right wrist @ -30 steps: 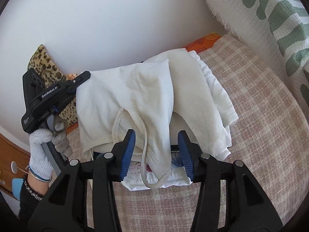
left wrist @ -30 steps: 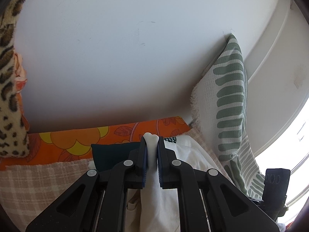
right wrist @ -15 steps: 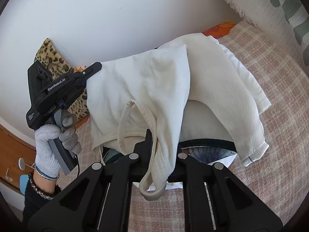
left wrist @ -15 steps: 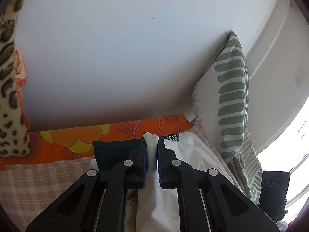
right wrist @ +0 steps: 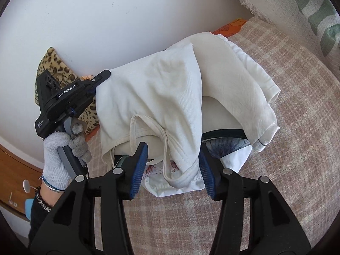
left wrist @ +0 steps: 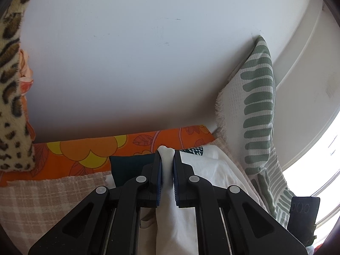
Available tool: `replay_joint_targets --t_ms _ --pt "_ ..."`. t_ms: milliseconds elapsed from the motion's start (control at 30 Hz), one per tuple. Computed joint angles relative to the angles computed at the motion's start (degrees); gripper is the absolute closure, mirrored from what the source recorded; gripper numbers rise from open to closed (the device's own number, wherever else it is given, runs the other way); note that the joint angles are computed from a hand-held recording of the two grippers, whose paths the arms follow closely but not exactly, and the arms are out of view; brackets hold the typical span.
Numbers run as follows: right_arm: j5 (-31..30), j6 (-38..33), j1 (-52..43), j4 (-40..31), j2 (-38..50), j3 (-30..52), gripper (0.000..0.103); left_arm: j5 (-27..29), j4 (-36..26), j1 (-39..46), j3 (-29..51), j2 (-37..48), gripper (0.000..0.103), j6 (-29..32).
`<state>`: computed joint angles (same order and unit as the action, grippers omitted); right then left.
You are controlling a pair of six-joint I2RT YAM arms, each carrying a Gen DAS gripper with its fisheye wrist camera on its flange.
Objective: Fold small clothes
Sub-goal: 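Lower the camisole onto the folded clothes stack with both tools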
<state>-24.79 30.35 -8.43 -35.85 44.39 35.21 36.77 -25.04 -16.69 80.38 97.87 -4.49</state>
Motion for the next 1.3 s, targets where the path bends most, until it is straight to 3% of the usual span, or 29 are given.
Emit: replay_joint_targets --t_ms 133,200,233,267,333,433,600,700,767,867,967,1133,1200,1267,1300 --pt "1.0 1.5 2.3 2.5 0.7 -1.3 0.055 0.0 0.4 -0.1 -0.1 0.1 0.096 -0.4" --pt "1.0 3.0 3.5 4.4 1.4 -1.5 0.068 -0.4 0.3 -0.3 -0.2 -0.1 0.096 0.0" --pt "2.2 4.0 4.5 4.7 2.3 -1.0 0.081 -0.5 0.2 -0.4 -0.2 -0.1 0.096 0.2" --pt "3.9 5.2 5.1 4.6 2.5 -0.7 0.088 -0.5 0.1 -0.3 -0.1 -0.1 0.096 0.3" --pt "3.8 6.6 4.4 5.5 2.1 -0.9 0.09 0.0 -0.3 0.0 0.1 -0.1 0.096 0.3" --pt "8.2 6.2 6.5 3.3 1.0 1.0 0.092 0.5 -0.6 0.3 0.2 -0.4 0.096 0.7" --pt "22.6 0.9 15.4 -5.5 3.8 11.3 0.093 4.0 -0.5 0.9 -0.1 -1.4 0.096 -0.2" --pt "29.3 -3.0 15.5 -9.8 5.5 16.5 0.093 3.8 -0.3 0.1 0.0 -1.5 0.096 -0.5" --pt "26.3 -6.2 9.6 -10.6 5.5 17.1 0.093 2.3 0.2 -0.8 -0.3 -1.3 0.096 -0.1" --pt "11.5 -8.7 -1.4 -9.1 6.8 14.7 0.092 0.1 -0.9 -1.8 0.0 -0.6 0.093 0.7" --pt "8.7 -9.0 -3.5 -7.9 4.4 11.1 0.089 -0.3 -0.9 -1.2 -0.7 -1.6 0.09 0.1" --pt "-4.2 -15.9 -13.4 -13.2 -3.4 7.5 0.088 2.4 -4.3 2.4 -2.2 -6.2 0.088 4.1" --pt "-6.8 -20.3 -18.8 -17.8 -7.3 8.0 0.079 5.9 -7.9 4.3 -2.5 -7.2 0.088 6.4" --pt "-9.6 -22.6 -25.6 -19.8 -9.6 8.8 0.057 7.3 -11.1 5.2 -3.4 -8.3 0.088 8.8" --pt "-9.5 -22.4 -27.4 -19.4 -9.5 9.2 0.057 7.6 -12.0 5.3 -4.2 -8.9 0.088 9.7"
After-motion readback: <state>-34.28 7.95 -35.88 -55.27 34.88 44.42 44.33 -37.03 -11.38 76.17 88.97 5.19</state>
